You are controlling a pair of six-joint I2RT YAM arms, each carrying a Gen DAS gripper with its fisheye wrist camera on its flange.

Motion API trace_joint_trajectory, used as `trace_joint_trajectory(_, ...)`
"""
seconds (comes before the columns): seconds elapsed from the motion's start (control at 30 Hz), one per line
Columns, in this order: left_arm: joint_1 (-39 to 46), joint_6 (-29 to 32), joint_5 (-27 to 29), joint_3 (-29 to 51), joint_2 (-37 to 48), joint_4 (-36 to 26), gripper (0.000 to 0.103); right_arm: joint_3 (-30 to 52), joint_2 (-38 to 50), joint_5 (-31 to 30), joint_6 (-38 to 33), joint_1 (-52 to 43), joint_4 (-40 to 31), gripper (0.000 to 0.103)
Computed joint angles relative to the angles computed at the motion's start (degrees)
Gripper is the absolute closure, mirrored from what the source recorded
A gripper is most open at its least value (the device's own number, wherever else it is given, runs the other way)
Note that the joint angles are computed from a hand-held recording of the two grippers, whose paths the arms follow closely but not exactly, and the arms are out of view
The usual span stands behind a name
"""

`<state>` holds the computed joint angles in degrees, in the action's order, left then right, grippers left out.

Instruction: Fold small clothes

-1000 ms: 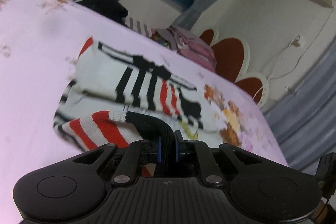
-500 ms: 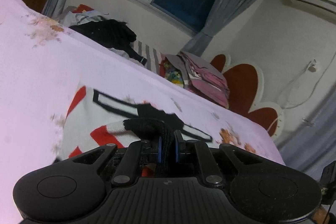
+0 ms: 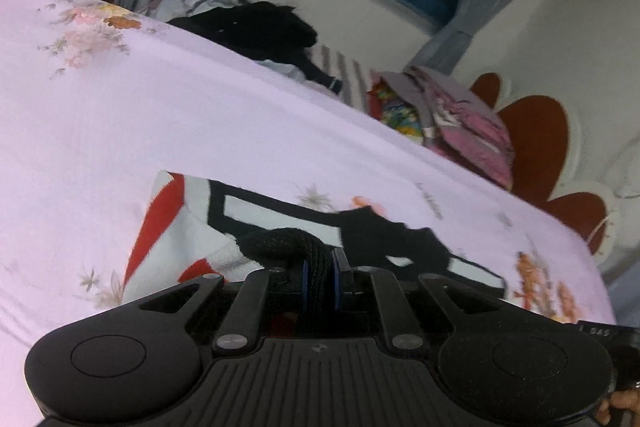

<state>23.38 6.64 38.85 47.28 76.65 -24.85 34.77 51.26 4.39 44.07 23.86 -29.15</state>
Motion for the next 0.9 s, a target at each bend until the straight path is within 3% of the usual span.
trace_joint_trajectory(0.2,-4.81,-2.75,-6.18,2.06,4.93,3.29,0.092,-0.27,6.97,-6.02,0.15,-6.06,6.57,0.089)
trace_joint_trajectory(0.37,-6.35,-1.09,-8.38,4.48,7.24,0.41,0.089,-0.17,7.70,-6.58,-0.83,-7.81,8.90,0.078)
trace_joint_trajectory(0.43,-5.29,-1.48,-6.64,5.31,7.21,-0.40,0.080,0.77,7.83,-5.85,-2.38,-8.32,8.59,0.062)
trace_joint_trajectory(0.47,-4.56,-1.86,-5.29,5.74,7.15,-0.79,0.068,1.24,7.74,-4.27,-3.01,-8.08,8.11,0.055)
trace_joint_trajectory(0.5,-3.97,-2.09,-4.47,5.89,6.91,-0.84,0.048,1.41,7.58,-3.56,-3.95,-8.23,8.23,0.047)
trace_joint_trajectory(0.57,-3.42,-2.56,-5.63,4.01,4.20,2.51,0.025,1.47,6.98,-3.18,-6.05,-8.77,8.41,0.047)
trace_joint_trajectory(0.63,-2.65,-0.93,-5.07,3.69,3.41,3.78,0.024,1.29,6.47,-2.07,-7.33,-9.09,8.54,0.047)
trace_joint_trajectory(0.77,-2.98,3.79,-5.67,5.60,5.85,0.51,0.024,1.15,8.44,-3.73,-9.56,-9.48,9.00,0.047)
trace_joint_trajectory(0.9,-5.17,6.01,-9.44,4.49,7.64,1.69,0.025,0.51,11.17,-4.33,-9.07,-8.97,11.12,0.047)
